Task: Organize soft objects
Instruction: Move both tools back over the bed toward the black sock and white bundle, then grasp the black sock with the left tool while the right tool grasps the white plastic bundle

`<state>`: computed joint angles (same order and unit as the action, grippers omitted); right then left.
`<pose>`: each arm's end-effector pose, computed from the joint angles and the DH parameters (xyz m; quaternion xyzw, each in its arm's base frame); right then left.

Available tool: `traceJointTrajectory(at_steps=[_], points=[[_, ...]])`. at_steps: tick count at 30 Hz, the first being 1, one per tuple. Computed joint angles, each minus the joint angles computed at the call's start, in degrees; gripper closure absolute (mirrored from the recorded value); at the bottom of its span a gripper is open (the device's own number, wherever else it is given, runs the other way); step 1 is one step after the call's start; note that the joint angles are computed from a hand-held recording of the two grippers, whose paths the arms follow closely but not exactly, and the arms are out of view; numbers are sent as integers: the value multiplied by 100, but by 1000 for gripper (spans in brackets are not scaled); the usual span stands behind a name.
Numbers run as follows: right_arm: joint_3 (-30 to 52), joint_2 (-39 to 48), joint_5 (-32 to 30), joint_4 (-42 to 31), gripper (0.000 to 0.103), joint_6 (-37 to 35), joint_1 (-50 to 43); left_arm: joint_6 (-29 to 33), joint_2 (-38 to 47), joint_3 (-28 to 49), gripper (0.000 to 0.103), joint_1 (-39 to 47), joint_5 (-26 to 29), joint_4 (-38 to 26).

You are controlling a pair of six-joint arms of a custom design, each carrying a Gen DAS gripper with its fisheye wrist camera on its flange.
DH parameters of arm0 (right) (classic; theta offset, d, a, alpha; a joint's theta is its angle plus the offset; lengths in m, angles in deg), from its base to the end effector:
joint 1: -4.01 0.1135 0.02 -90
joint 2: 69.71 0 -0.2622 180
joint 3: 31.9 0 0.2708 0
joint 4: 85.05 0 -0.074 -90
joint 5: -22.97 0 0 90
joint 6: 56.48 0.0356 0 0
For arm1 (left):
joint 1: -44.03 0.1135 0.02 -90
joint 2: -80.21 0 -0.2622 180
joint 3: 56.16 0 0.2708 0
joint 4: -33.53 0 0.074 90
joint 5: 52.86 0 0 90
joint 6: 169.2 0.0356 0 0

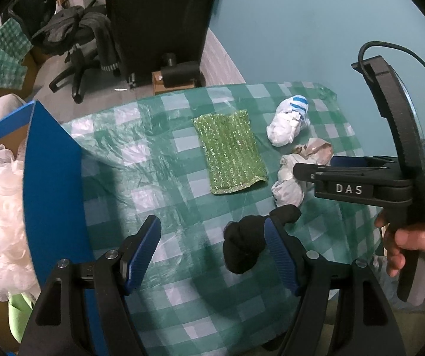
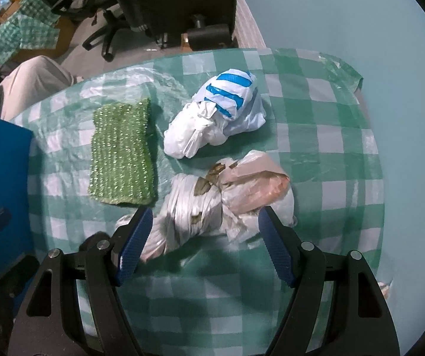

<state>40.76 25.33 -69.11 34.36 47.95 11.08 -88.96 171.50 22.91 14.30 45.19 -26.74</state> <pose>0.3044 0.0390 0.1628 0.0629 0.9960 0.0292 0.0568 0.2784 -0.1647 0.2141 0.1815 0.9691 -0.1166 0.1195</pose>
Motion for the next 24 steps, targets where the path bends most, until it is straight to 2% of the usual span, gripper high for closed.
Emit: traceJointTrajectory(at_steps=[8,24], points=[[-36,195,445,24,29,-192,228,-14,87,38,29,-30,35,-70],[-581,-370,602,-266,29,-660,-221,129,405,168,28,-188,231,-203]])
